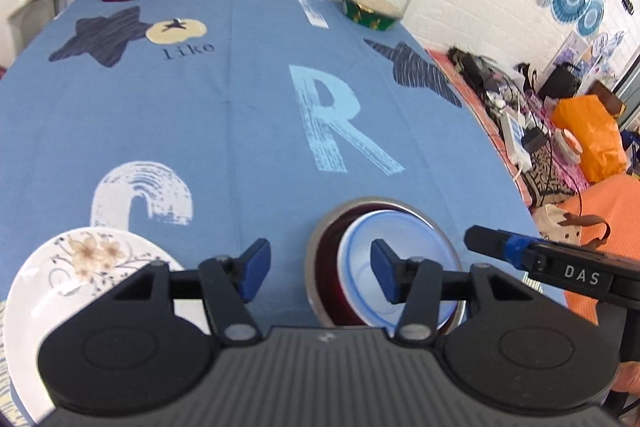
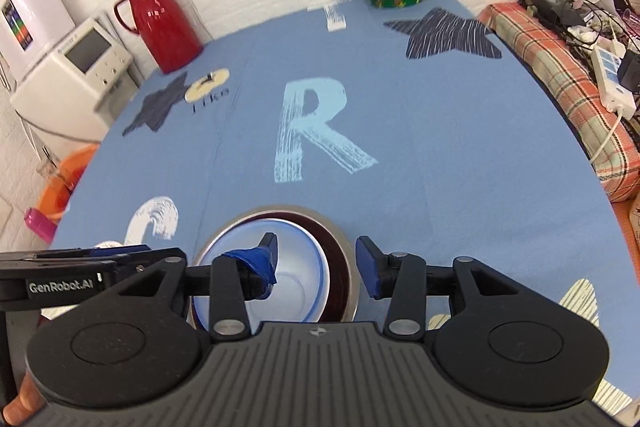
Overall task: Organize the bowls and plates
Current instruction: 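Lower the blue bowl into the red-and-white bowl and open both grippers, then grasp the steel bowl rim with both grippers and lift the nested bowls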
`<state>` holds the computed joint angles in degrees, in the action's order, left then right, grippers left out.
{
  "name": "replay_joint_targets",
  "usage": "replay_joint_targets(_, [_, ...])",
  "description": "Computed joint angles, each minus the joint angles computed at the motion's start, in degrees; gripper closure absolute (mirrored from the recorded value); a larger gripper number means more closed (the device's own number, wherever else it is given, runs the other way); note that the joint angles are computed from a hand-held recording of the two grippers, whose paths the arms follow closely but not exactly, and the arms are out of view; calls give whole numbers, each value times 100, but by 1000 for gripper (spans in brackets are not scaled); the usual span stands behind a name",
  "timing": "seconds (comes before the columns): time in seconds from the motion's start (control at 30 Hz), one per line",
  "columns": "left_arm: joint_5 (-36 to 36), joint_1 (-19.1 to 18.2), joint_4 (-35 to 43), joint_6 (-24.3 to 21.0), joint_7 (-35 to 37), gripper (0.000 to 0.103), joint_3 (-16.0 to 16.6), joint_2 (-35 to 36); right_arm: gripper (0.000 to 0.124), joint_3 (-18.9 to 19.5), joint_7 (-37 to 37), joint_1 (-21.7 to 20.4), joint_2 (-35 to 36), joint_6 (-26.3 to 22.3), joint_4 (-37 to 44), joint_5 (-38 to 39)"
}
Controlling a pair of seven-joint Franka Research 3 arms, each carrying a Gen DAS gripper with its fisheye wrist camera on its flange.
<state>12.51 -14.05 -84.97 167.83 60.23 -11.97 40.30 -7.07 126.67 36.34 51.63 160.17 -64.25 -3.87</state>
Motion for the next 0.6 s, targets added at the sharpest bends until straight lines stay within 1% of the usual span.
replay_joint_targets(0.07, [-13,60,-346,325,-77,46,18,-142,96,-101,168,74,-142,437,-399,4])
replay_joint_targets(0.13, [21,54,-663,641,-199,45,98,-270,95,-373,509,285,-253,1026,-853,34])
replay_joint_targets(0.17, [77,-29,-807,811,-315,43,230,-333,95,-566,701,438,-273,1310,-1037,79])
replay_joint_targets(0.2, [153,-175,-935,983,-474,42,435,-392,95,-780,878,616,-294,1544,-1224,148])
replay_joint_targets(0.23, [236,-388,-1029,1112,-681,42,714,-440,95,-1076,1120,860,-292,1891,-1435,268])
replay_joint_targets(0.27, [330,-640,-1089,1187,-900,42,1035,-479,95,-1366,1325,1108,-269,2209,-1634,429])
replay_joint_targets(0.3, [430,-831,-1114,1236,-1067,41,1280,-493,94,-1591,1480,1321,-242,2471,-1804,620])
replay_joint_targets(0.33, [534,-1036,-1138,1281,-1241,41,1542,-501,94,-1825,1625,1550,-208,2624,-1944,841])
replay_joint_targets(0.37, [630,-1181,-1119,1283,-1374,41,1729,-486,94,-2160,1785,1858,-145,2709,-2072,1098])
replay_joint_targets(0.4, [717,-1254,-1107,1268,-1470,40,1832,-481,94,-2636,2000,2270,0,2772,-2178,1428])
replay_joint_targets(0.43, [793,-1263,-1088,1261,-1534,40,1856,-471,93,-3065,2192,2630,157,2684,-2223,1751])
replay_joint_targets(0.47, [857,-1234,-1086,1277,-1582,39,1844,-464,93,-3410,2350,2906,271,2342,-2202,2001])
replay_joint_targets(0.5, [894,-1258,-1084,1296,-1683,39,1890,-455,91,-3693,2508,3090,348,1708,-2076,2124])
replay_joint_targets(0.53, [938,-1311,-1078,1315,-1787,39,1969,-442,91,-3777,2569,3108,360,1273,-1951,2022])
replay_joint_targets(0.57, [994,-1330,-1056,1304,-1840,38,2006,-425,91,-3848,2554,3122,389,1144,-1898,1852])
replay_joint_targets(0.6, [1048,-1341,-1024,1252,-1879,38,2021,-408,91,-4014,2650,3226,465,1177,-1934,1720])
